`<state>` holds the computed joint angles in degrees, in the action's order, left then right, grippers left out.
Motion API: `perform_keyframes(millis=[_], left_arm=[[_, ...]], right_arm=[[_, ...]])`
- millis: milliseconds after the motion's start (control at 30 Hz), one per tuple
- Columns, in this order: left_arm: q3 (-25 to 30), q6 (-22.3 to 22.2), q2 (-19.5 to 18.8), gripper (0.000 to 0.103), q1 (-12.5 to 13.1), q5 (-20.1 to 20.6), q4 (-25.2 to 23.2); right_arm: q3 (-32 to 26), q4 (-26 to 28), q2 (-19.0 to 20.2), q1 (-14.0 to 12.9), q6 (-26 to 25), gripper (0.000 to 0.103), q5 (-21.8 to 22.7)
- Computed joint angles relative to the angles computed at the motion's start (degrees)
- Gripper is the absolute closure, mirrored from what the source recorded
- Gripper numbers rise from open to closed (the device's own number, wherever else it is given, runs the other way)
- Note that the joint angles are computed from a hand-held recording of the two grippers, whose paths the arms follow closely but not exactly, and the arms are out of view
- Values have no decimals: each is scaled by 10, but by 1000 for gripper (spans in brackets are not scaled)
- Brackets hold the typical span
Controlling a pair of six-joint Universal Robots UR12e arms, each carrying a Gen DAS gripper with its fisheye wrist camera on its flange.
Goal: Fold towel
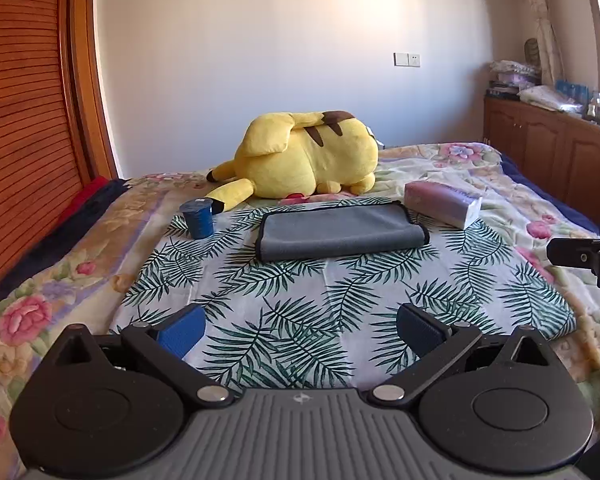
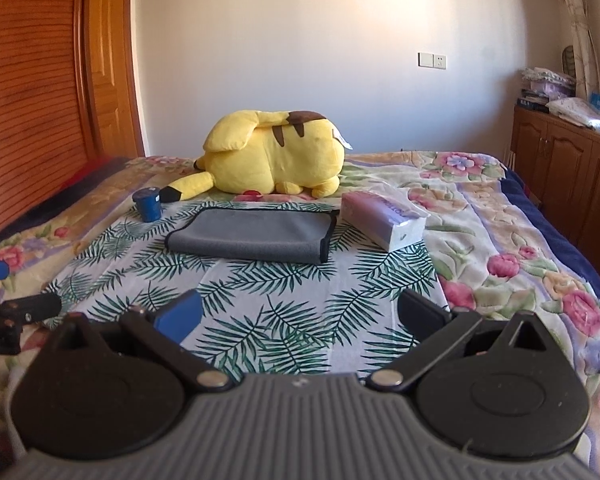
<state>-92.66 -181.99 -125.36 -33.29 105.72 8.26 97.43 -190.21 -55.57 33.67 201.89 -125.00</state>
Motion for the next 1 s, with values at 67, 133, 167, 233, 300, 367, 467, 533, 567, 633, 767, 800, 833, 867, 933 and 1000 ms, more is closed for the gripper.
perform_keyframes(millis=[67, 133, 167, 233, 300, 367, 467, 533, 567, 633, 767, 800, 833, 867, 933, 1000], left_arm=[[-1, -1, -1, 16, 0, 0, 5], [-3, -3, -1, 16, 1, -3, 9], [-4, -4, -2, 16, 2, -3, 11], [-4, -6, -3, 16, 2, -3, 12], [-5, -9, -5, 16, 3, -4, 12], [-5, -12, -5, 16, 4, -7, 13], [-5, -14, -7, 16, 6, -6, 18], [-4, -13, -9, 16, 6, -5, 24], [-4, -12, -9, 16, 6, -3, 27], [-4, -11, -11, 16, 5, -2, 32], [-4, -8, -12, 16, 6, -1, 45], [-5, -6, -12, 16, 6, -1, 50], [-5, -5, -12, 16, 6, -1, 53], [-6, -3, -12, 16, 6, -1, 58], [-7, 2, -13, 16, 6, -1, 64], [-7, 9, -13, 16, 5, 2, 72]], right_arm=[[-1, -4, 3, 2, -9, 0, -6], [-1, -5, 5, 3, -13, 0, -5], [-1, -4, 5, 3, -14, 0, -4], [0, -3, 6, 3, -14, 0, -6], [0, -2, 6, 2, -12, 0, -5], [1, -2, 7, 3, -11, 0, -7], [1, -1, 8, 3, -9, 0, -7], [1, -2, 9, 3, -9, 0, -7], [1, -4, 10, 3, -10, 0, -7], [1, -7, 10, 3, -10, 0, -7], [2, -19, 12, 3, -8, 0, -11], [3, -25, 13, 3, -9, 0, -13], [3, -31, 13, 4, -9, 0, -15], [4, -36, 14, 4, -10, 0, -16], [4, -45, 15, 4, -10, 0, -20], [4, -52, 16, 5, -11, 0, -23]])
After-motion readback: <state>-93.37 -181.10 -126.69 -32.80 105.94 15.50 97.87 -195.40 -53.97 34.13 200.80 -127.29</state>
